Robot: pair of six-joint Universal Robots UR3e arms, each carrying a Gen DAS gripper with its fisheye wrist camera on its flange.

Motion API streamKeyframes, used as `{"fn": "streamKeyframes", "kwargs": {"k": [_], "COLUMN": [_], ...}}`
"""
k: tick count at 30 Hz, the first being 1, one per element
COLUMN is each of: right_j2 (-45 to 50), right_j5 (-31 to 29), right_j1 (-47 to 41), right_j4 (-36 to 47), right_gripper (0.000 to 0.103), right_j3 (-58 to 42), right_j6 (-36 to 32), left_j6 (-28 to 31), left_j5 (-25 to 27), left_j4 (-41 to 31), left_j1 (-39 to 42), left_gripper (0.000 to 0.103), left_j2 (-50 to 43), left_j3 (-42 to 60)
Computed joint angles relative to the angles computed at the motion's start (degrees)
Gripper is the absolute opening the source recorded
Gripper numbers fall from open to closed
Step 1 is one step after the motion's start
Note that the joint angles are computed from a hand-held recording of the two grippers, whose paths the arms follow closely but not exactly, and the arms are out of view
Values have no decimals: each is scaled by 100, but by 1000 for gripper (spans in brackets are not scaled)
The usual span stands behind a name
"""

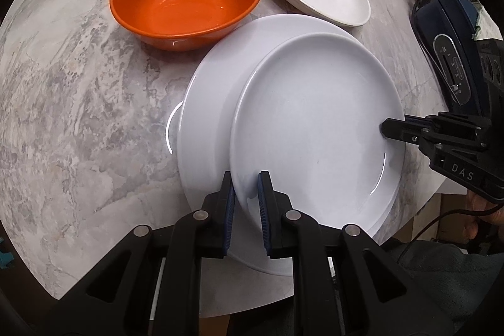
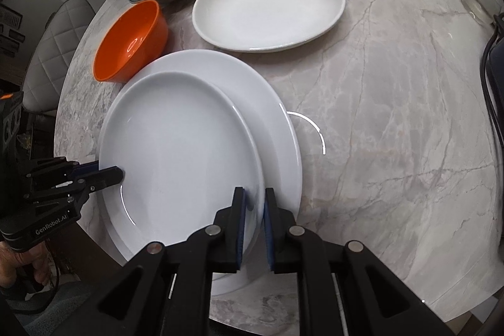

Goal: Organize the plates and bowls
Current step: 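Lower the medium plate onto the large plate and open both grippers, then move both grippers to the white deep plate beside the small white bowl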

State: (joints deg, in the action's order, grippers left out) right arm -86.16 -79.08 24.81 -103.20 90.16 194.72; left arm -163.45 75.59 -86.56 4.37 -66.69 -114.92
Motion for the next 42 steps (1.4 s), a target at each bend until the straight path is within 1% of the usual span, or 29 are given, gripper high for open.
{"fn": "streamKeyframes", "kwargs": {"k": [3,4,5,6,8,10,11,13,15,16,17,18,20,21,23,24,27,29,31,33,35,37,38,39,40,42], "right_j2": [144,184,219,253,299,295,295,235,88,-34,-289,-436,-818,-1031,-1290,-1363,-1330,-1152,-954,-709,-362,-131,11,180,350,550], "right_j5": [-240,-321,-402,-458,-517,-522,-529,-503,-477,-483,-427,-366,-58,144,458,642,1154,1571,1918,2217,2464,2750,2798,2790,2774,2823], "right_j1": [207,275,340,393,456,484,493,460,381,327,149,26,-406,-674,-1201,-1494,-2251,-2642,-2902,-3093,-3237,-3356,-3363,-3339,-3324,-3334], "right_j4": [38,44,44,38,11,-90,-114,-142,-197,-225,-209,-245,-369,-435,-492,-473,-352,-291,-358,-517,-418,-381,-366,-343,-316,-266], "right_gripper": [15,15,15,16,18,22,24,32,53,57,64,71,78,80,80,80,80,79,71,59,58,58,57,54,52,49], "right_j3": [-180,-229,-267,-302,-330,-291,-282,-231,-155,-110,24,84,282,415,486,487,379,282,259,255,50,-6,-90,-217,-355,-460], "right_j6": [-93,-120,-132,-145,-154,-140,-144,-157,-140,-128,-229,-247,-303,-342,-412,-496,-731,-859,-971,-1130,-1257,-1403,-1483,-1574,-1654,-1760], "left_j6": [40,180,239,270,331,261,206,219,301,368,416,476,658,701,616,550,239,33,-296,-583,-743,-716,-716,-720,-742,-816], "left_j5": [-60,-111,-175,-216,-332,-301,-273,-284,-347,-366,-402,-521,-1017,-1264,-1621,-1708,-1481,-1387,-1287,-1112,-1145,-1136,-1113,-1139,-1173,-1152], "left_j4": [79,16,0,11,57,230,294,158,-58,-176,-237,-341,-664,-779,-610,-438,-336,-593,-688,-803,-833,-863,-699,-627,-669,-591], "left_j1": [59,198,266,323,396,267,217,314,508,606,688,783,1061,1158,1078,966,322,24,-215,-428,-524,-609,-644,-655,-669,-702], "left_gripper": [17,21,28,32,59,68,69,69,70,74,75,75,75,75,75,75,75,75,75,73,73,72,65,62,60,60], "left_j2": [172,261,335,441,587,581,551,555,650,703,677,586,239,-2,-602,-974,-2365,-3290,-4140,-4828,-5233,-5483,-5481,-5484,-5603,-5716], "left_j3": [-136,-163,-200,-247,-276,-267,-247,-111,100,239,392,585,1066,1348,1897,2235,3696,4789,5747,6487,6804,6954,6758,6587,6657,6612]}}
